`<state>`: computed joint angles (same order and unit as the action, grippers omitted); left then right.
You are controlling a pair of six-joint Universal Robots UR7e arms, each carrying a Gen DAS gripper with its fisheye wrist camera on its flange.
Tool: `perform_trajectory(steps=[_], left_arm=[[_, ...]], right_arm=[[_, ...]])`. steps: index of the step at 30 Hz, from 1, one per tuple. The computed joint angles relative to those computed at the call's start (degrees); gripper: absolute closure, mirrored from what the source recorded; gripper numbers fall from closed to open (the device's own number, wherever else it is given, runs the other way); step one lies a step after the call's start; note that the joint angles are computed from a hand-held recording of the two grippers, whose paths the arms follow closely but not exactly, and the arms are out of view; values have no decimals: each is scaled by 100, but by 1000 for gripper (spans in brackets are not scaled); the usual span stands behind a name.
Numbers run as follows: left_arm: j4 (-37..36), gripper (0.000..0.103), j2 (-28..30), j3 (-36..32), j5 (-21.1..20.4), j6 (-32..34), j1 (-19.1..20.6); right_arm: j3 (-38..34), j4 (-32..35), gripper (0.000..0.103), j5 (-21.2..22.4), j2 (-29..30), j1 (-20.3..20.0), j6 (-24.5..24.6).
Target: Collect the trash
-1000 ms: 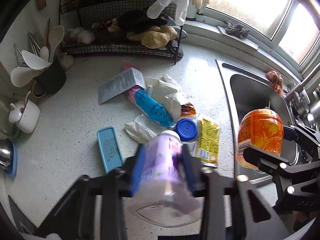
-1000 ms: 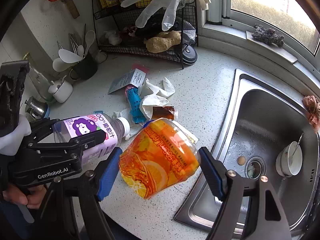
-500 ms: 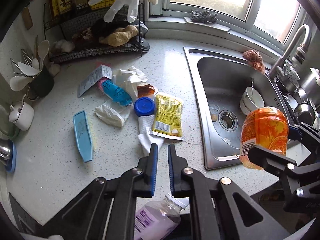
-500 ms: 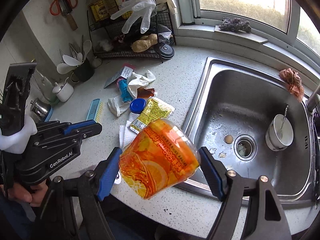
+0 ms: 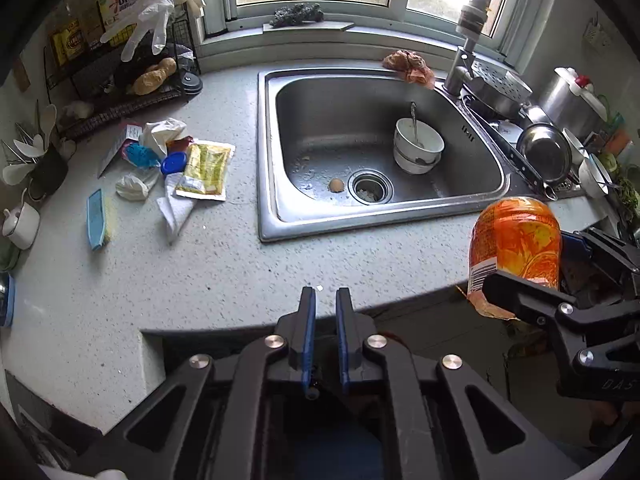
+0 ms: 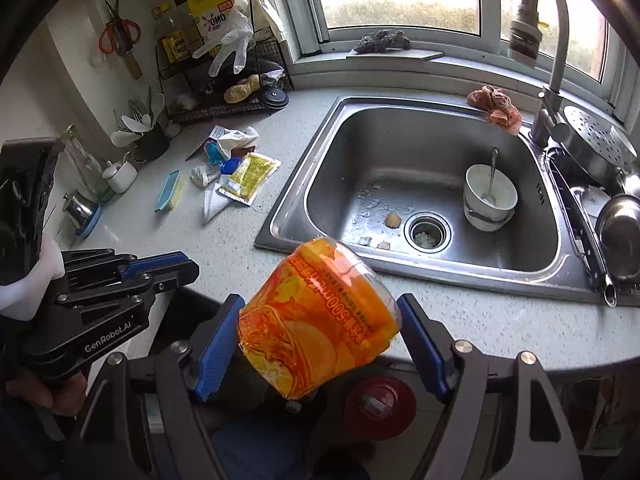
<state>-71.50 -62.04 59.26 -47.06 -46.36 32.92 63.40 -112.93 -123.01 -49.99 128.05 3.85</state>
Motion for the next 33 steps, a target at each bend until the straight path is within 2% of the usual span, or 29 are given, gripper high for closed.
perform_trajectory(steps=[7, 14, 22, 29, 33], left_arm=[[-534, 94, -136, 889, -850, -51, -242], [-706, 94, 99, 1036, -1410, 202, -341], [-935, 94, 300, 1321, -1782, 494, -193], [-1607, 94, 200, 2184, -1940, 879, 157], [-2105, 94, 176, 2806, -1866, 1128, 409]], right_arm=[[1277, 5, 28, 16, -953, -49, 606], [1954, 216, 28, -2, -1547, -188, 1276], [2602, 127, 28, -39, -1895, -440, 1726], [3142, -112, 28, -169, -1863, -761, 1841], [3594, -559, 27, -145, -1781, -1038, 1752]])
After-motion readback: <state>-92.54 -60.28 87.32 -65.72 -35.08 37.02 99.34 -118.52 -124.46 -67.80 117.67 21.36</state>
